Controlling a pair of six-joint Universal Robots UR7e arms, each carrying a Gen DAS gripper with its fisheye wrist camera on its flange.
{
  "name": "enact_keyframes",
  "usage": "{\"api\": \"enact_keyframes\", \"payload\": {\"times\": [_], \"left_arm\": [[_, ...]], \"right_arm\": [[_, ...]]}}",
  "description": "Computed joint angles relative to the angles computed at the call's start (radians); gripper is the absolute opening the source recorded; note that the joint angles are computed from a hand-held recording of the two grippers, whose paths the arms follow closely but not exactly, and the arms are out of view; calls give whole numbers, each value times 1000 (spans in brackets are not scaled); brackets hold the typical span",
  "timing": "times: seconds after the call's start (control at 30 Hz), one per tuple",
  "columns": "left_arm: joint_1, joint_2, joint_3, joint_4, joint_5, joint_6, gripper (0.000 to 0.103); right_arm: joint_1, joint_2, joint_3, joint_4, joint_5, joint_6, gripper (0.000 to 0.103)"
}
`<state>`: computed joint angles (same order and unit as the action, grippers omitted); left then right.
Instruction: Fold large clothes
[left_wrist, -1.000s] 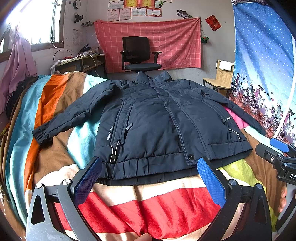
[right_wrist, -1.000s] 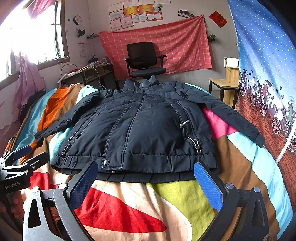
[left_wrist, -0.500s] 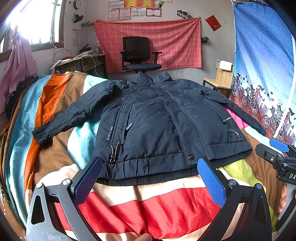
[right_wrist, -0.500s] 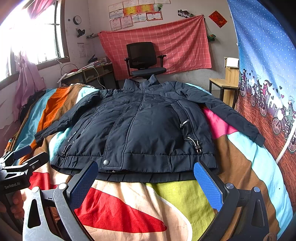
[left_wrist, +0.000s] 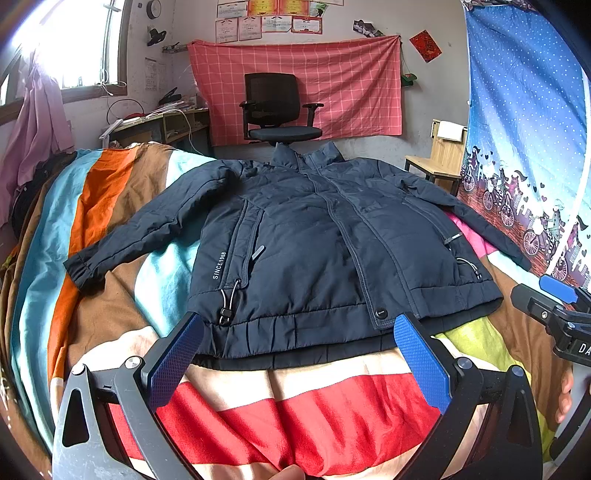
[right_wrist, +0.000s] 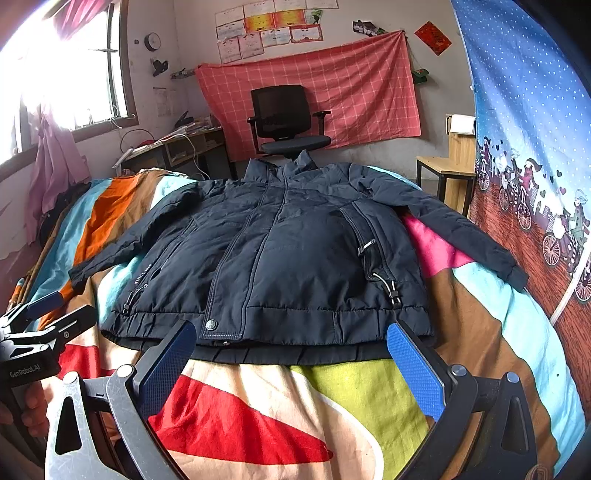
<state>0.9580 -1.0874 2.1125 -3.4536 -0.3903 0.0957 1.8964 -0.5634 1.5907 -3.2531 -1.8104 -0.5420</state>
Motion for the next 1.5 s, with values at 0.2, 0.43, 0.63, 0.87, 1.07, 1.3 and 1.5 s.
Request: {"api": "enact_keyframes", "payload": {"times": [0.2, 0.43, 0.63, 0.87, 1.07, 1.3, 1.5], "left_arm": [[0, 0, 0, -1, 0, 1, 101], [0, 1, 0, -2, -1, 2, 101], [0, 0, 0, -2, 0, 1, 101], [9, -7, -15, 68, 33, -48, 101], [56, -67, -63, 373, 16, -251, 101], [65, -100, -158, 536, 8, -213, 101], [62, -123, -267, 612, -28, -143, 101]], "right_arm": [[0, -1, 0, 1, 1, 0, 103], [-1, -2, 1, 1, 1, 0, 103], [-1, -2, 1, 1, 1, 1, 103], [0, 0, -6, 14, -8, 2, 103], [1, 19, -86, 145, -80, 64, 103], [17, 74, -312, 394, -138, 133, 103], [27, 223, -660, 587, -250, 103, 103]]}}
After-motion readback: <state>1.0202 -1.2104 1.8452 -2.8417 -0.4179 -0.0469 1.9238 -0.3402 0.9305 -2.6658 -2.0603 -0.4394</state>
